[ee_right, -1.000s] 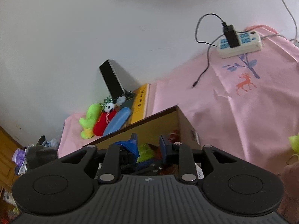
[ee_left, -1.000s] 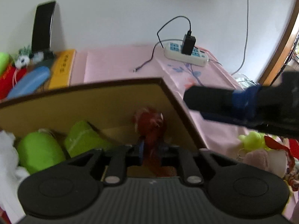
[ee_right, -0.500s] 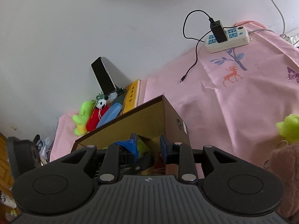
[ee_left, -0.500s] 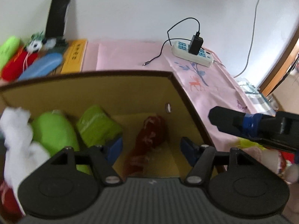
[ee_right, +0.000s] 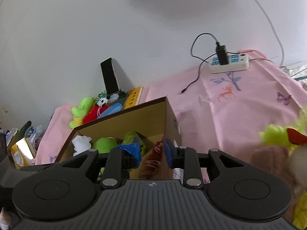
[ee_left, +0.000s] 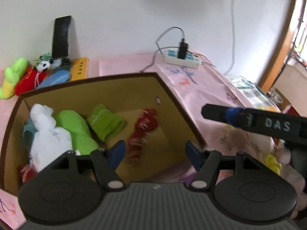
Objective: Organize soft objects
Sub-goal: 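Move the right tool back to the heap toward the brown teddy bear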
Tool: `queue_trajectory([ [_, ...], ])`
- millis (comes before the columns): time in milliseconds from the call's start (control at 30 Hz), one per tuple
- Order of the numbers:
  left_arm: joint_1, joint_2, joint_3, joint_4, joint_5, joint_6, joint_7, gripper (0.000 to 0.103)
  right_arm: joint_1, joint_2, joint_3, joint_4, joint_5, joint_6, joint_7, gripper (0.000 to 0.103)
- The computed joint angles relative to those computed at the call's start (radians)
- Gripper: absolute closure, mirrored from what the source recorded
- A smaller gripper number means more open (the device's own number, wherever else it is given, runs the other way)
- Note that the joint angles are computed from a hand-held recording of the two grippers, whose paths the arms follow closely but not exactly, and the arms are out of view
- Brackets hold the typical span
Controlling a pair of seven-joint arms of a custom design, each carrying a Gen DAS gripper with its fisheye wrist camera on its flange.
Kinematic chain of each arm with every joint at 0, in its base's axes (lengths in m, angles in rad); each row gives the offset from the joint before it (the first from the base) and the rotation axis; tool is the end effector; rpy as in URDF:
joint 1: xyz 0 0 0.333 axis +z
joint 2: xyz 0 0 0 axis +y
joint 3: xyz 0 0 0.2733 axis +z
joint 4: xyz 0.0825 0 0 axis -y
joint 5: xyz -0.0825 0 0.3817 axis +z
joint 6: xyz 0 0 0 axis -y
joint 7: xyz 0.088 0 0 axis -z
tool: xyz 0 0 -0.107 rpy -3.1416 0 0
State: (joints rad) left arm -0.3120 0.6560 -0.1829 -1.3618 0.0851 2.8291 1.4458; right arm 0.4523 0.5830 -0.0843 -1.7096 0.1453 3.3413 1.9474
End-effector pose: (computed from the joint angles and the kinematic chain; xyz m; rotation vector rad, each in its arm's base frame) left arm 0.6740 -0.3278 0.4047 -1.4894 2.1379 -1.0296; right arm 0.6516 0.2457 0.3494 -1.4060 1.5969 -0.4800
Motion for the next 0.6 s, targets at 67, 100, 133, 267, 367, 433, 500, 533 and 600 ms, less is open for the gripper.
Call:
queue_trajectory([
  [67,0.008,-0.026,-0.023,-0.049,-0.002,0.022,0.030,0.034,0.051,-0.028,-0.053,-0.054,0.026,0.019,0.002,0.093],
  [100,0.014,-0.038,-0.040,-0.073,-0.008,0.032,0.052,0.034,0.079,-0.041,-0.081,-0.080,0.042,0.024,0.000,0.093],
  [133,0.023,-0.046,-0.059,-0.092,-0.017,0.039,0.079,0.034,0.099,-0.056,-0.100,-0.106,0.056,0.027,-0.005,0.093],
  [267,0.047,-0.058,-0.133,-0.130,-0.067,0.035,0.191,0.034,0.115,-0.126,-0.115,-0.215,0.088,0.026,-0.028,0.093],
  [367,0.035,-0.052,-0.151,-0.132,-0.093,0.021,0.249,0.034,0.190,-0.167,-0.190,-0.290,0.137,0.020,-0.050,0.093],
  [433,0.012,-0.039,-0.143,-0.122,-0.091,0.021,0.277,0.034,0.288,-0.181,-0.288,-0.333,0.190,0.014,-0.070,0.093],
  [500,-0.003,-0.011,-0.146,-0.091,-0.093,0.006,0.305,0.034,0.367,-0.187,-0.370,-0.367,0.241,0.000,-0.078,0.093],
  [533,-0.010,0.005,-0.147,-0.069,-0.098,-0.010,0.315,0.034,0.390,-0.189,-0.395,-0.378,0.257,-0.006,-0.075,0.093],
  [600,-0.023,0.049,-0.150,-0.005,-0.108,-0.054,0.338,0.034,0.423,-0.193,-0.436,-0.399,0.283,-0.016,-0.057,0.093],
])
